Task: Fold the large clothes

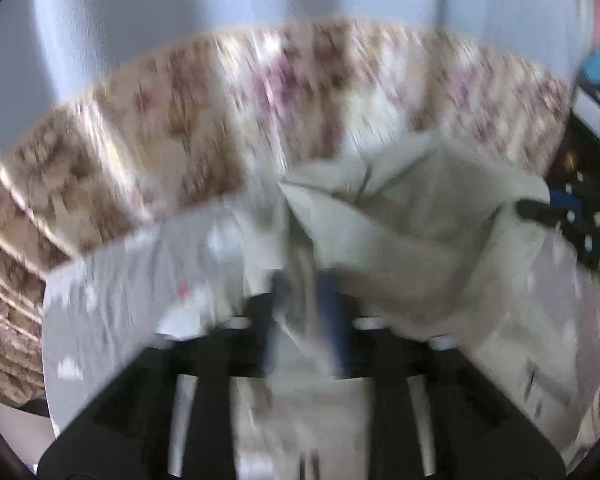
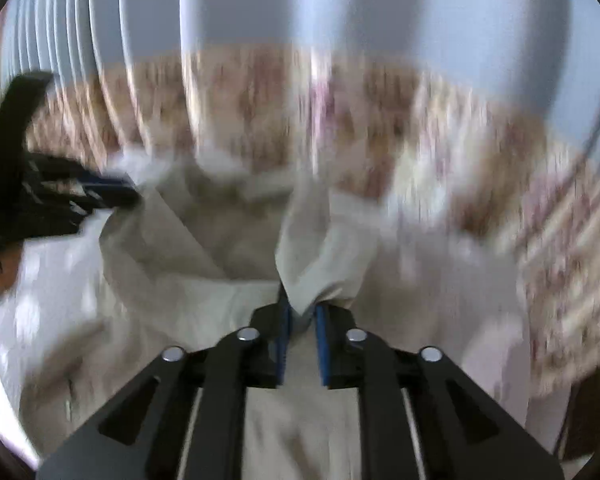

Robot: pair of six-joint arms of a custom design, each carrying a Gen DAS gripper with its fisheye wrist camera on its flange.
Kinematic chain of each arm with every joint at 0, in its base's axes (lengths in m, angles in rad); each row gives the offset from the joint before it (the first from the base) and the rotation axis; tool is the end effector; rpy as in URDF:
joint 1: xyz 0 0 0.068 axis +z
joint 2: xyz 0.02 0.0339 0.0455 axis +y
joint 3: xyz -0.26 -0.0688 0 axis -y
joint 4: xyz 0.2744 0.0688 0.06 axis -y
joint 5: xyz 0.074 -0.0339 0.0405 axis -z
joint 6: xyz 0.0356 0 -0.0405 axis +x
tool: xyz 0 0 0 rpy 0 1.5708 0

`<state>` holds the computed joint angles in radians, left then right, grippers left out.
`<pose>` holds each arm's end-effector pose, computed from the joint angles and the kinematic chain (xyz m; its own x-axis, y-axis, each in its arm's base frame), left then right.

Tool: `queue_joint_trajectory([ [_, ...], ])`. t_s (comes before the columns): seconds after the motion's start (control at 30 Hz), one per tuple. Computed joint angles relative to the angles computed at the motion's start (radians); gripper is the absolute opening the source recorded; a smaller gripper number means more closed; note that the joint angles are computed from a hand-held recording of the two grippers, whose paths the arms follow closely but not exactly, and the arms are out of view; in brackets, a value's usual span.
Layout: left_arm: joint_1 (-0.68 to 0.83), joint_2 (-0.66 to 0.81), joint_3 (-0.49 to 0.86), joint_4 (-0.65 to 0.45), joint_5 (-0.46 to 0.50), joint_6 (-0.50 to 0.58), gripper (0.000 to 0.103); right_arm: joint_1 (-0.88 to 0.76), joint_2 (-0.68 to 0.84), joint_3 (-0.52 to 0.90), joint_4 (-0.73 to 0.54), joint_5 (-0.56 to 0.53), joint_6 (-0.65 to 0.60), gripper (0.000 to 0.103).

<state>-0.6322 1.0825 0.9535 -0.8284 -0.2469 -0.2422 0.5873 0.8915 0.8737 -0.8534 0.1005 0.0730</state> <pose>0.1990 -0.1350 0.2786 -0.7506 0.2615 -0.6068 0.2879 0.9560 0.0559 0.1706 0.1093 0.2872 -0.6715 -0.3598 -0.6478 -0.4498 0.8927 -0.0296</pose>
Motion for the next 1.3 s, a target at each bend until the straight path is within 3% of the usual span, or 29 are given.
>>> queue_joint_trajectory([
  [0.03,-0.029,-0.057,-0.071,-0.005,-0.044,-0.024,0.1,-0.023,-0.028,-0.037,-0.028,-0.023,-0.011,0.028],
  [0.07,-0.08,-0.125,-0.166,-0.016,-0.134,-0.072,0.098,-0.053,-0.08,-0.102,-0.057,-0.029,-0.018,0.052],
  [0.1,-0.109,-0.15,-0.212,-0.045,-0.172,-0.1,0.099,-0.068,-0.12,-0.15,-0.081,0.013,-0.01,0.061],
  [0.17,-0.147,-0.206,-0.306,-0.102,-0.199,-0.174,0.099,-0.094,-0.194,-0.211,-0.114,0.08,-0.007,0.062],
  [0.23,-0.127,-0.236,-0.343,-0.103,-0.154,-0.186,0.099,-0.17,-0.243,-0.224,-0.108,0.022,-0.018,0.062],
  [0.37,-0.025,-0.192,-0.322,0.005,-0.073,-0.154,0.099,-0.154,-0.226,-0.202,0.052,-0.024,0.009,0.062],
  [0.5,0.049,0.007,-0.257,0.201,0.083,-0.181,0.098,-0.13,-0.032,-0.173,0.198,-0.078,0.061,0.062],
  [0.53,0.057,0.076,-0.236,0.247,0.115,-0.195,0.094,-0.111,0.016,-0.171,0.218,-0.085,0.078,0.06],
  [0.57,0.061,0.138,-0.216,0.281,0.136,-0.21,0.088,-0.097,0.077,-0.168,0.246,-0.089,0.088,0.052],
  [0.6,0.065,0.191,-0.197,0.313,0.163,-0.211,0.065,-0.072,0.116,-0.176,0.282,-0.058,0.095,0.043],
  [0.63,0.058,0.23,-0.183,0.333,0.179,-0.216,0.038,-0.04,0.142,-0.185,0.314,-0.006,0.103,0.024],
  [0.67,0.055,0.274,-0.164,0.351,0.18,-0.223,0.026,-0.025,0.146,-0.199,0.336,0.013,0.113,0.008],
  [0.7,0.061,0.291,-0.156,0.36,0.184,-0.228,0.008,-0.031,0.148,-0.208,0.361,0.0,0.119,0.008],
  [0.8,0.107,0.229,-0.195,0.379,0.277,-0.26,0.004,-0.027,0.062,-0.232,0.348,-0.043,0.155,0.006],
  [0.87,0.095,0.092,-0.248,0.336,0.288,-0.262,0.004,0.008,-0.048,-0.244,0.281,-0.068,0.187,0.006],
  [1.0,0.042,-0.277,-0.382,0.154,0.331,-0.315,0.004,0.121,-0.33,-0.287,0.075,-0.034,0.249,0.006],
  [1.1,-0.086,-0.424,-0.46,0.05,0.28,-0.411,0.004,0.23,-0.449,-0.331,-0.052,0.015,0.338,0.006],
  [1.2,-0.23,-0.421,-0.526,0.047,0.149,-0.522,0.004,0.309,-0.465,-0.404,-0.088,0.085,0.419,0.006],
  [1.3,-0.236,-0.327,-0.578,0.141,0.147,-0.542,0.004,0.361,-0.398,-0.48,-0.063,0.18,0.471,0.007],
])
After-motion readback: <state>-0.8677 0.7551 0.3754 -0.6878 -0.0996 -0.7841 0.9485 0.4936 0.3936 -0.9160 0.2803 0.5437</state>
